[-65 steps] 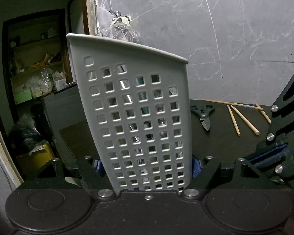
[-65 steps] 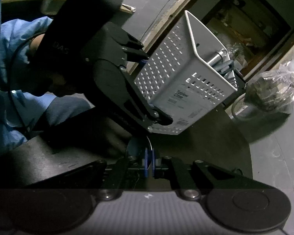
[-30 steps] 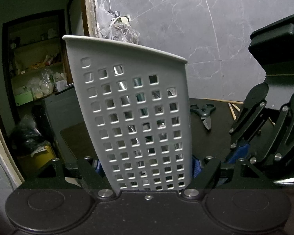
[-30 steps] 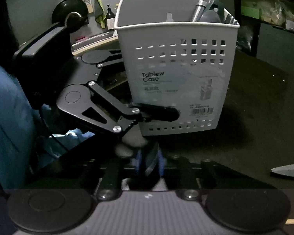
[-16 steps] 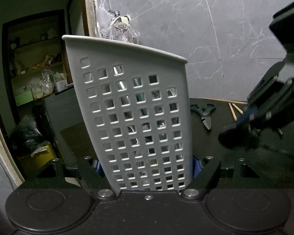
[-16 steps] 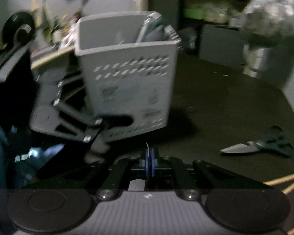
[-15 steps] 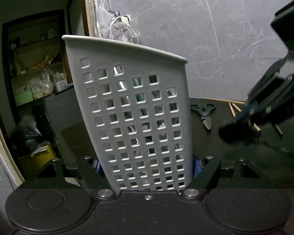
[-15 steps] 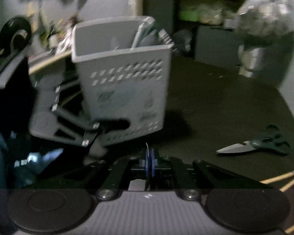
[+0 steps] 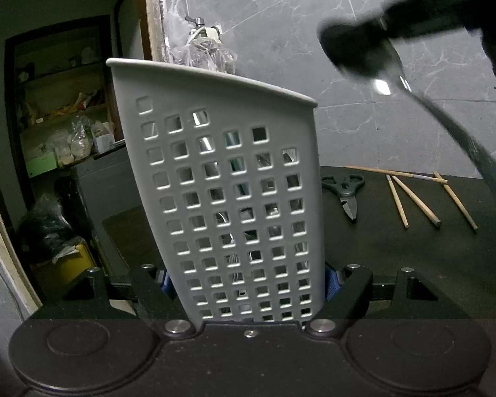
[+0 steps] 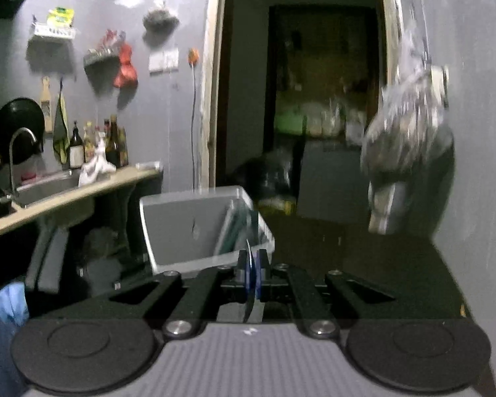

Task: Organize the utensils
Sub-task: 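Raise the spoon over the basket rim with the right gripper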

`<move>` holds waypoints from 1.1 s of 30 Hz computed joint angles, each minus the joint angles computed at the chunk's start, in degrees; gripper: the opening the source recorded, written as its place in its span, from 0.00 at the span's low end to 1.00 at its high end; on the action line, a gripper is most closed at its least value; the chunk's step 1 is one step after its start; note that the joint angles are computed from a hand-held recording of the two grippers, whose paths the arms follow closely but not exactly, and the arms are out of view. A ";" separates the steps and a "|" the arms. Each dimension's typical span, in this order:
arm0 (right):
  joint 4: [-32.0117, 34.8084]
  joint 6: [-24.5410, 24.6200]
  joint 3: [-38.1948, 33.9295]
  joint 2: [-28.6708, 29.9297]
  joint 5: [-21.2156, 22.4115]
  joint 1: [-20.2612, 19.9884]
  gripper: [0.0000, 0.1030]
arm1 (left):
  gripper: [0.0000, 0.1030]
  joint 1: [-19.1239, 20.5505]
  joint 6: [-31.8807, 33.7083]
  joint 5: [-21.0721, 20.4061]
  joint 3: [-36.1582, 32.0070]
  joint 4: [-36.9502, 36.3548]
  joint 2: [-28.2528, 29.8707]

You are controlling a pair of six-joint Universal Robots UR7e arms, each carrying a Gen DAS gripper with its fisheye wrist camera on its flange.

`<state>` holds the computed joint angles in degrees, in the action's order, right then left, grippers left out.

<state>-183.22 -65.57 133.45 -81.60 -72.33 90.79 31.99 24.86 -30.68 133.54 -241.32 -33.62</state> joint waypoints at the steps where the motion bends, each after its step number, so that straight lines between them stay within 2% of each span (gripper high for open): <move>1: -0.69 0.41 -0.13 0.11 0.96 0.48 0.04 | 0.77 0.02 -0.01 -0.01 0.02 -0.02 -0.01; 12: -9.98 3.40 -2.29 4.17 10.51 3.09 0.04 | 0.76 -0.12 -0.75 0.32 0.07 0.07 -0.02; 22: -19.97 7.17 -4.88 11.33 14.74 5.29 0.04 | 0.76 -0.15 -0.72 0.18 0.18 0.10 -0.18; 29: -35.00 8.46 -4.97 18.64 18.41 5.53 0.04 | 0.76 -0.20 -0.71 0.32 0.15 0.11 -0.17; 33: -40.45 6.39 -4.86 22.34 18.45 5.79 0.04 | 0.76 -0.18 -0.75 0.21 0.19 0.17 -0.23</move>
